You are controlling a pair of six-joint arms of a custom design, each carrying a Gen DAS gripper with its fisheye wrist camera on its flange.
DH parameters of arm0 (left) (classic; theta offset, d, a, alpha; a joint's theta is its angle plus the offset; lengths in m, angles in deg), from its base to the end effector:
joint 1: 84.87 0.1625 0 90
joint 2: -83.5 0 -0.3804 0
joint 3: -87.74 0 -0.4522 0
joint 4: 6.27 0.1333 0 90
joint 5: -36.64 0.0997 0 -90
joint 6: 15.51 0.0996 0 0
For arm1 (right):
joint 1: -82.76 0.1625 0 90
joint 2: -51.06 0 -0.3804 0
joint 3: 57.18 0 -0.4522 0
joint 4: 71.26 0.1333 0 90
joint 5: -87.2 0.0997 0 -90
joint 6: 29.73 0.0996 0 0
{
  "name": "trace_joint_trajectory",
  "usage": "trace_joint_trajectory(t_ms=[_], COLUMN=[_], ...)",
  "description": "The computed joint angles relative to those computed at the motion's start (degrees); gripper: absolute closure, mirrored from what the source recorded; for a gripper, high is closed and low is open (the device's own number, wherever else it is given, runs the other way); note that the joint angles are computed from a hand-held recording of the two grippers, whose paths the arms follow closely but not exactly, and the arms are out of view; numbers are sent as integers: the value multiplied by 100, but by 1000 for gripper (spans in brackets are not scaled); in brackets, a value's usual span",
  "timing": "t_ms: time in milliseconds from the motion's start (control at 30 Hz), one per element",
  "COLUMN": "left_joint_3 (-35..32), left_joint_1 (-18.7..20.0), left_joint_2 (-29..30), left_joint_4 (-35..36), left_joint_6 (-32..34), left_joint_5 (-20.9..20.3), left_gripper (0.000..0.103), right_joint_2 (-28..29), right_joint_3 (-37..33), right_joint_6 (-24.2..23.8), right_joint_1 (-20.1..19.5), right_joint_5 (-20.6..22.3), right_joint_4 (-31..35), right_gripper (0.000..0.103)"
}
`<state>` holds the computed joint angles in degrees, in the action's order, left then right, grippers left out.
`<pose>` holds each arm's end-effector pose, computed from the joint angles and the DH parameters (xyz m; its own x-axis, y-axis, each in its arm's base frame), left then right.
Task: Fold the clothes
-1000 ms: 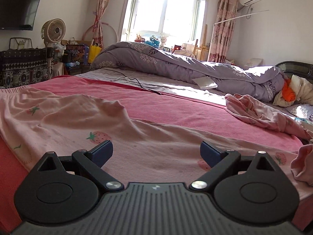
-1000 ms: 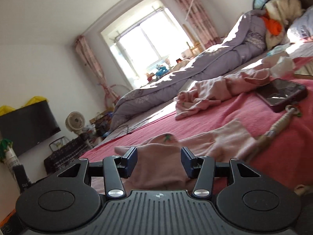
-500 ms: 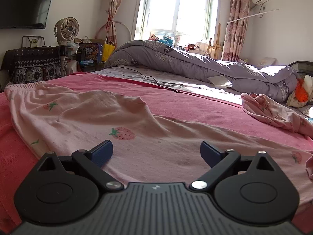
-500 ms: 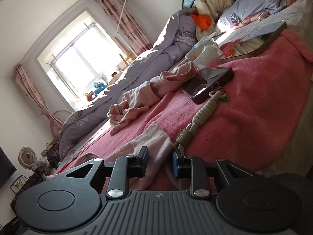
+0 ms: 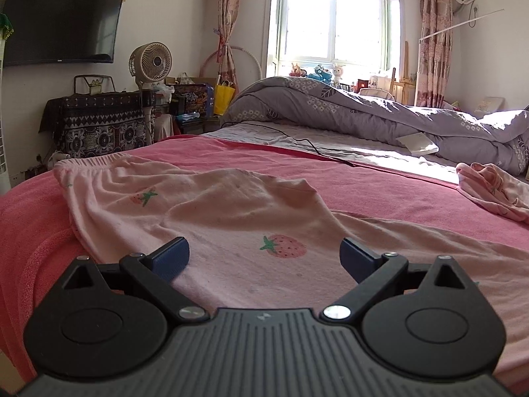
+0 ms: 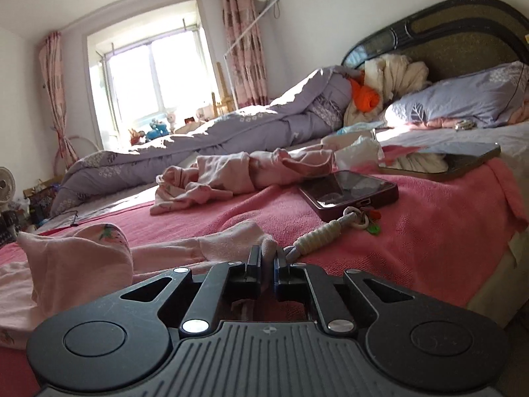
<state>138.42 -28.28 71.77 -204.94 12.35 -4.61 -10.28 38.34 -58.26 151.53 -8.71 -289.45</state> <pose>-0.2779 -0.7994 0.0263 -0.7407 -0.0643 -0.6687 0.6074 0.3612 -0.7075 -0.1201 -0.6489 0.3486 -0.7698 0.4317 0.4701 -0.4473 0.1605 -0.8799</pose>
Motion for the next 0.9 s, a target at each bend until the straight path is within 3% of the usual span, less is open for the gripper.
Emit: trace_joint_trajectory(t_ms=[200,333,433,567,667,700,800,900], left_joint_3=[-32,-162,-12,98,147,135,68,17], left_joint_1=[43,36,39,50,63,64,60,53], left_joint_2=[69,208,128,74,51,63,116,152], left_joint_4=[-149,-276,-286,-329,-366,-377,-408,-406], left_joint_6=[339,628,541,545,558,566,604,612], left_joint_5=[1,31,-85,-165,-224,-224,-202,-167], left_gripper=[3,2,2,2,2,2,2,1], right_joint_2=[-30,-295,-7,840,1051,1077,1044,561], right_joint_3=[81,671,627,-167,-571,-700,-1082,-679], right_joint_6=[-725,-2083,-2883,-3758,-3468,-3266,-2470,-1296], right_joint_1=[152,243,461,739,708,689,621,438], right_joint_5=[-436,1012,1526,730,32,-298,-1490,-1663], right_joint_4=[-912,-680,-147,-343,-1170,-1428,-1905,-1539], right_gripper=[67,66,64,63,56,49,48,48])
